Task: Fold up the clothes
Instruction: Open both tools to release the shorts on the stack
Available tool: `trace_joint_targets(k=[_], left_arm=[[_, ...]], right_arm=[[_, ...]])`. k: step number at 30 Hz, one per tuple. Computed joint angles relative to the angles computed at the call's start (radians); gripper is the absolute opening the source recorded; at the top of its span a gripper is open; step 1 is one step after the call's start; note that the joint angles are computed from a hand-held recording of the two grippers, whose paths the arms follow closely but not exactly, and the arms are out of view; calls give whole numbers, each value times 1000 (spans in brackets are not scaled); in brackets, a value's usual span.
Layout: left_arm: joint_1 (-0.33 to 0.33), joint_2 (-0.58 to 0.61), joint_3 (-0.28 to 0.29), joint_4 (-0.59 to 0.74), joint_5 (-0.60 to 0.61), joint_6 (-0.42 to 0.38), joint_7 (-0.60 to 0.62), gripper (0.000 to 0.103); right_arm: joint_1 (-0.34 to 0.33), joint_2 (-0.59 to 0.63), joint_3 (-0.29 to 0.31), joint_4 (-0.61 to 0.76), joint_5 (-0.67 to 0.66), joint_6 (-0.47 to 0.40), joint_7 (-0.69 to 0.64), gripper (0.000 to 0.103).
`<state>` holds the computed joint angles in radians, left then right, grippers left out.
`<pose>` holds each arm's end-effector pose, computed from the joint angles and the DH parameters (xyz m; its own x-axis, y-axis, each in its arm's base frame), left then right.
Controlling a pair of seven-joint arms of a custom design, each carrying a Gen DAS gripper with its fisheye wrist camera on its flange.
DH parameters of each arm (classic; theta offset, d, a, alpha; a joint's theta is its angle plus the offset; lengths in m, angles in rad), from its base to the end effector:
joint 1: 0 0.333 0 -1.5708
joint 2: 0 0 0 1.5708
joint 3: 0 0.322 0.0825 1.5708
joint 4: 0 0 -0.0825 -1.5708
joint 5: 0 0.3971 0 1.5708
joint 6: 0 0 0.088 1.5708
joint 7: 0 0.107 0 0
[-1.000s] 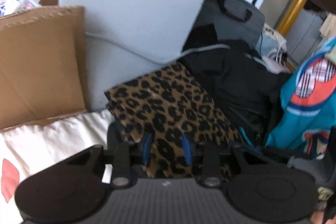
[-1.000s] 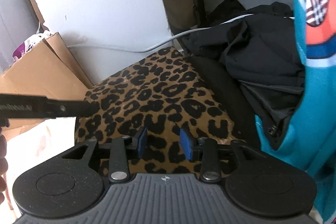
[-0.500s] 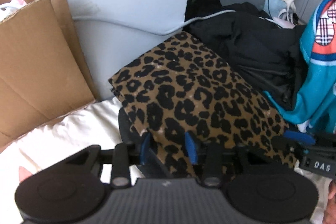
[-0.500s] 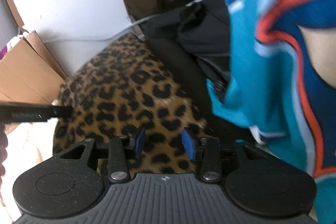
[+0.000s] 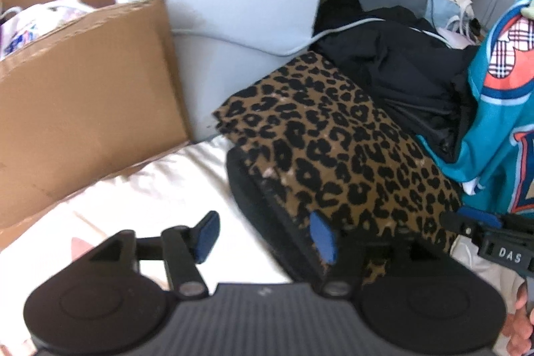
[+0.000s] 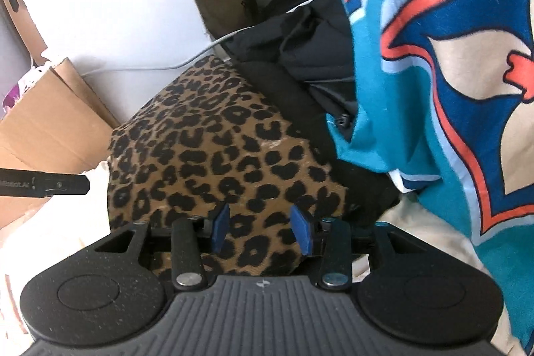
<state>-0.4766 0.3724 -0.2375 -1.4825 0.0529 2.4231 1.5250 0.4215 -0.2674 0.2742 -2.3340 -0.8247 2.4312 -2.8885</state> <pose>0.5690 -0.4548 0.5342 -0.6232 -0.7797 0.0598 -0.6751 0.4979 -0.5444 0.3857 0.3264 0.4763 -0.4363 -0.8602 -0.2640 -0.5843 0.4940 -0.6439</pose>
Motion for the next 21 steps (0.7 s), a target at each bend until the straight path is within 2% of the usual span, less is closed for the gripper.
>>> trace_joint_targets(k=[1,3,4,5,9,11,16,21], left_arm=[[-4,-16,9,-12,12,-1,-21,79],[-5,-43,16,-32,32,1,-49,84],[-1,-52,15,-30,33,-16,-55,88],[6,-60,11,-25,23,-42,-56,91],[31,-81,-3,26,-4,-180,-29,93],[28,-94,3,62,30,-252,-30,93],[50,-110,-1,193,7,-446,-21,100],[54,-123,11,326,42,-606,-52,101]], right_arm=[[4,4,1,12,11,-12,-12,49],[13,5,-1,33,46,-40,-36,53],[19,2,-3,44,70,-56,-47,62],[23,0,-4,55,93,-73,-57,72],[40,1,-9,120,194,-165,-116,83],[51,1,-19,160,256,-196,-171,94],[68,19,-20,287,367,-321,-278,97],[84,19,-2,399,421,-450,-294,97]])
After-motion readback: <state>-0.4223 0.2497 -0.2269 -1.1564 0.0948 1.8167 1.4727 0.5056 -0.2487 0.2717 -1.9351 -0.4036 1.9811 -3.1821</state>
